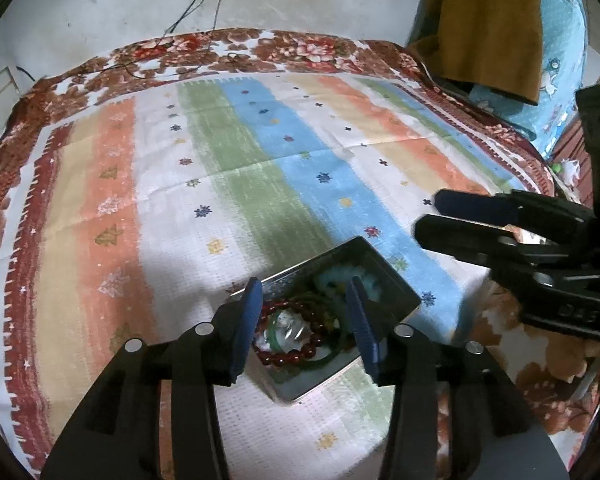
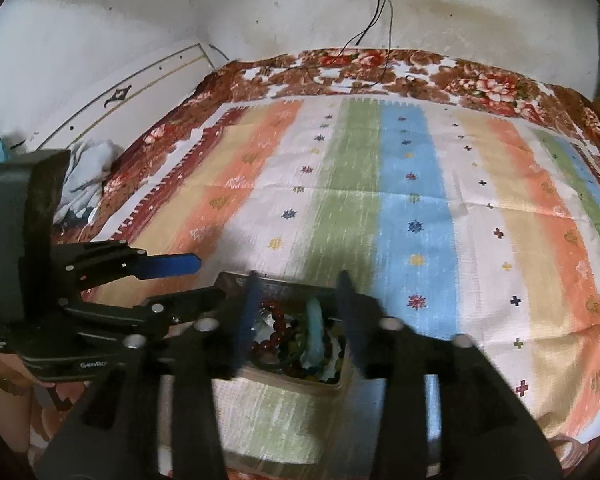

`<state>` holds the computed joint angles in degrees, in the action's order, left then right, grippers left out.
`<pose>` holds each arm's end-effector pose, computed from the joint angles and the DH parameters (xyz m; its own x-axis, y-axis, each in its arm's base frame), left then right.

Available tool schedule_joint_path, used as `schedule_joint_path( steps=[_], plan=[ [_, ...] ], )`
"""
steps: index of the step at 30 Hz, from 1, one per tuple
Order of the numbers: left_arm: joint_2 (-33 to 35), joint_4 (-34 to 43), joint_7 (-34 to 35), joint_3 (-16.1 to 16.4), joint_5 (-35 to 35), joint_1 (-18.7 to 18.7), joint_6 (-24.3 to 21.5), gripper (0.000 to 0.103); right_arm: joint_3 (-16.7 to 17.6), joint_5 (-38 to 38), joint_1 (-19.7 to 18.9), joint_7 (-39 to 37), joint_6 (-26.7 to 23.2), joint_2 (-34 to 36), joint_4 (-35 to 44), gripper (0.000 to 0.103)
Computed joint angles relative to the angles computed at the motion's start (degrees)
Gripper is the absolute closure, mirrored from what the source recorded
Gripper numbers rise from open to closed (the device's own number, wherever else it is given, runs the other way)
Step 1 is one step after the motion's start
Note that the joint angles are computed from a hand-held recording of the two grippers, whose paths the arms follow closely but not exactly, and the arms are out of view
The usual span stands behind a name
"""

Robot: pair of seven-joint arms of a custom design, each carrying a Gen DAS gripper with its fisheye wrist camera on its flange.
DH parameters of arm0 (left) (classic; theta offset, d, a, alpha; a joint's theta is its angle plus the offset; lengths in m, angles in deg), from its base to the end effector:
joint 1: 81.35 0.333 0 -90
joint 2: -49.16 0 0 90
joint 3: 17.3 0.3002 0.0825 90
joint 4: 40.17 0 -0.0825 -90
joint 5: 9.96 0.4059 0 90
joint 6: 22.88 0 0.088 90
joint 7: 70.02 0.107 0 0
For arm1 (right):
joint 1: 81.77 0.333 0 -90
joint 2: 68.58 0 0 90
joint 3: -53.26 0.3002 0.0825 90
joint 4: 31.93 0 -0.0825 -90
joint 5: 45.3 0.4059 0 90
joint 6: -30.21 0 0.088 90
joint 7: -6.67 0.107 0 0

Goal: Organize jewelry

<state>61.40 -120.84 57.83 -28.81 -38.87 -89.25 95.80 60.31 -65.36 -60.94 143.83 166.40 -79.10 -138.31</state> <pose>0.6370 -0.2347 0.6226 -0.7737 -0.6062 0.1840 -0.5736 0.5469 -0.6098 0.5074 0.2713 0.6591 -0.0868 -0.9777 -0.1915 -0.7150 0.1949 -0.6714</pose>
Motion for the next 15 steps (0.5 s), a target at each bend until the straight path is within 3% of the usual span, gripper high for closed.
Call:
schedule_joint_path(
  steps=[2, 7, 11, 15],
  plan=[
    [0.04, -0.05, -0.34, 0.11, 0.45, -0.06, 0.08, 0.057, 0.08, -0.48, -0.14, 0.71, -0.54, -0.60, -0.67, 0.045],
    [-1.03, -1.64, 0.14, 0.14, -0.08, 0.15, 0.93, 0.044, 0.11, -1.12, -0.29, 2.12, 0.06, -2.58, -3.05, 0.032],
    [-2.47, -4.06, 0.66, 0.31, -0.04, 0.18, 2.15, 0.026, 0.21, -1.70, -0.32, 3.06, 1.32, -4.35, -5.44, 0.026],
    [-4.23, -6.89, 1.25, 0.35, -0.10, -0.03, 4.46, 0.016, 0.56, -2.91, -0.41, 4.28, 2.67, -5.86, -7.16, 0.022]
  ],
)
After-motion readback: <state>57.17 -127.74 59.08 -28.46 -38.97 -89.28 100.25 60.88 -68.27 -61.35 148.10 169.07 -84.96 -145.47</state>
